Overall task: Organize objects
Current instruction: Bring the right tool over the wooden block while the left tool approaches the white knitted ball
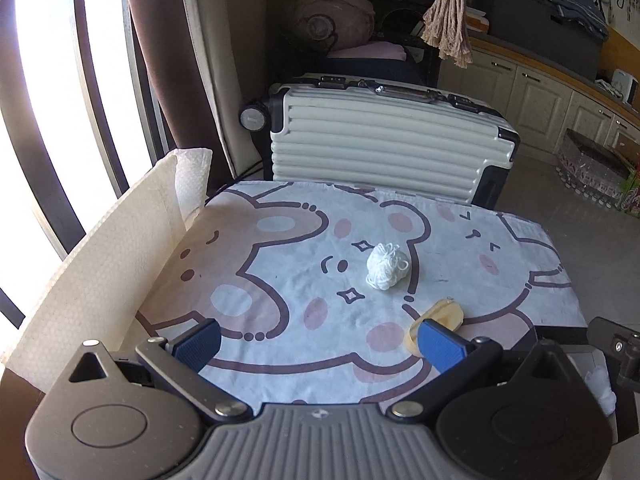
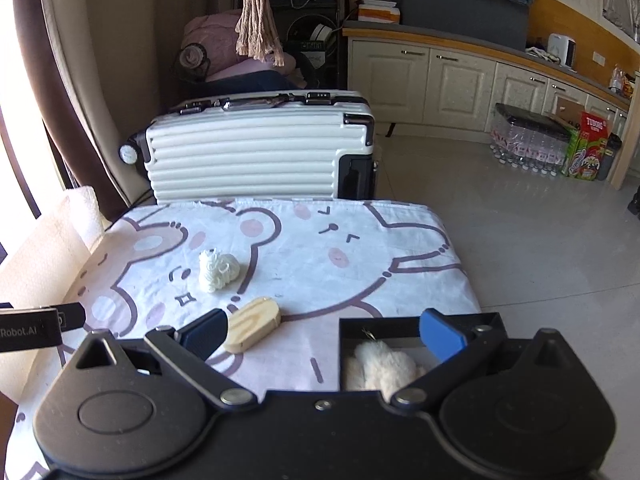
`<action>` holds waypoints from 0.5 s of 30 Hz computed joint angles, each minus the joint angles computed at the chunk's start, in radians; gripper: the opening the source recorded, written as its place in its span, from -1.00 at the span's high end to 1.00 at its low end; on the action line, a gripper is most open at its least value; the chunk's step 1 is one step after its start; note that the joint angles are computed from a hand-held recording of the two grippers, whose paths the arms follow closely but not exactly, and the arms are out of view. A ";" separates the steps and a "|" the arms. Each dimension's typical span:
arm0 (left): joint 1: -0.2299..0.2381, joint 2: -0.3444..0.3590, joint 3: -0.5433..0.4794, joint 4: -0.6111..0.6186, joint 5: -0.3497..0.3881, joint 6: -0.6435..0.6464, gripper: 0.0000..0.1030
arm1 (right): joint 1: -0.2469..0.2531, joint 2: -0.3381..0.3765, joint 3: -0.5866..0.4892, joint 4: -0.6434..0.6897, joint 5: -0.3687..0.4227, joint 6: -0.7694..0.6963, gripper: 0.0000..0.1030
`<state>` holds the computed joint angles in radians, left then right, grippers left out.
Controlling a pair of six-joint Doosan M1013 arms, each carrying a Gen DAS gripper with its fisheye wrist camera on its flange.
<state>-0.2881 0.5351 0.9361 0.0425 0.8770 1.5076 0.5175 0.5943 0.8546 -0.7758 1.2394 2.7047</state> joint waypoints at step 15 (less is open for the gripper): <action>-0.002 0.073 -0.045 0.082 -0.119 -0.114 -1.00 | -0.072 0.094 -0.114 0.247 -0.006 -0.027 -1.00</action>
<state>-0.2905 0.6083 0.8907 0.1241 0.7579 1.3939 0.4451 0.6886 0.7407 -0.5288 1.2332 2.6773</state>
